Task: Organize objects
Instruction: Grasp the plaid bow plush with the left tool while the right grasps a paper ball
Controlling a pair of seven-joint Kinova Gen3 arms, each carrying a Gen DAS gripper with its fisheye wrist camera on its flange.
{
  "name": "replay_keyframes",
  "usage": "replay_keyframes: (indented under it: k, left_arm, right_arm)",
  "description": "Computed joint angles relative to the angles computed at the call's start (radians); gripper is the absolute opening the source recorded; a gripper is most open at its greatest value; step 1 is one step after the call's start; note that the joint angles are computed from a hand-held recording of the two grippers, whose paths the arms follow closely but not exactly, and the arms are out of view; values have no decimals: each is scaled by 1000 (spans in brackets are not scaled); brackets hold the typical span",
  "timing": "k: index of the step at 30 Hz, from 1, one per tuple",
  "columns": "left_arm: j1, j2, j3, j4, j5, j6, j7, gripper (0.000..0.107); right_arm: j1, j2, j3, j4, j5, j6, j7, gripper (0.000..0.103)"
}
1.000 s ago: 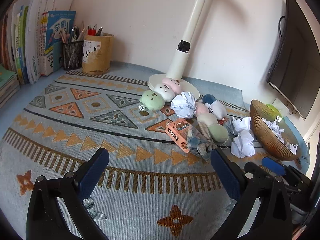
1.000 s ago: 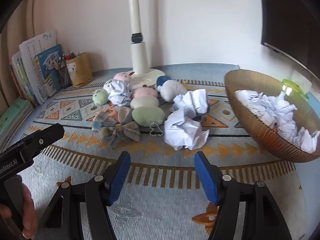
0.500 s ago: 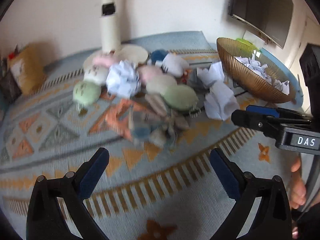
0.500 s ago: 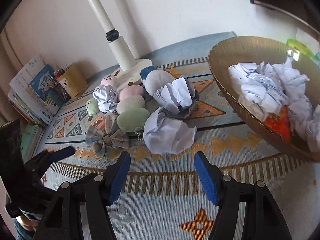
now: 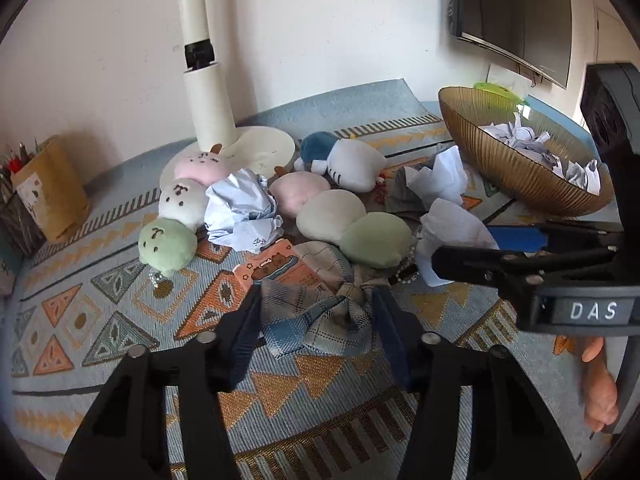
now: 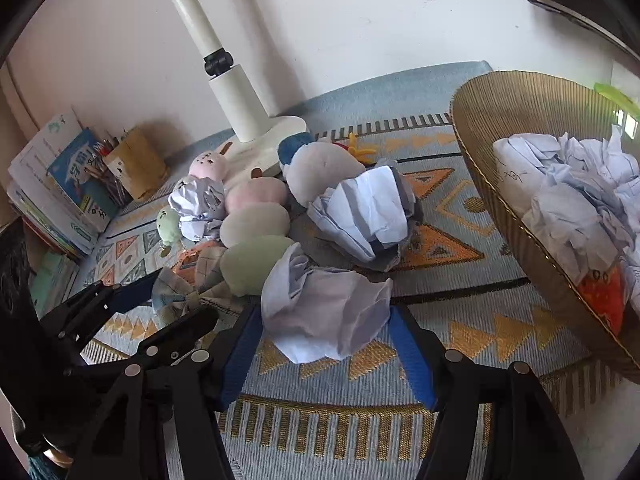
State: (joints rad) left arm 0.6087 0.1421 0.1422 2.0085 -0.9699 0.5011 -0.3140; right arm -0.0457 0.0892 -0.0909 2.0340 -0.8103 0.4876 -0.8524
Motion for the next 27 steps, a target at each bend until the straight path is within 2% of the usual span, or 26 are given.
replay_keyframes:
  k: [3,5,7,10,11,13,16,18,21,22,24,27]
  left_arm:
    - [30,-7,-5,13,-66,15,74,31]
    - [4,-42,2,41,-44,-32,91,27]
    - [-9,-87,18,73,-37,-54,126,25]
    - [-30,-181,67,138,-39,-84,207,25]
    - [-23,-204,66,155,-21,-95,217,25]
    - [-22,-232,103,178,-26,-68,280,25]
    - [-73,-198,225,174,-62,43,375,25]
    - [-64,-173,228,178,-81,61,434,25]
    - [-42,-145,218,162,-68,108,439,25]
    - [-40,-147,207,159,-42,101,413,25]
    - [-48,-134,184,148,39,77,331,30]
    - [-46,-140,163,144,106,67,261,42]
  right_arm:
    - [-13,-22,18,34,-100,-23,122,56]
    - [3,-46,12,59,-173,-27,203,56]
    - [31,-74,21,73,-243,33,285,57]
    - [-13,-142,146,119,-322,153,407,57]
    - [-22,-157,173,136,-339,176,447,57]
    - [-17,-196,174,171,-339,176,486,58]
    - [29,-238,53,205,-247,70,422,59]
    - [20,-244,6,221,-170,-8,341,59]
    - [-46,-241,45,229,-83,-34,249,62]
    - [-48,-238,46,228,-66,-35,229,67]
    - [-73,-235,82,228,-69,-30,230,73]
    - [-100,-215,129,217,-59,3,223,76]
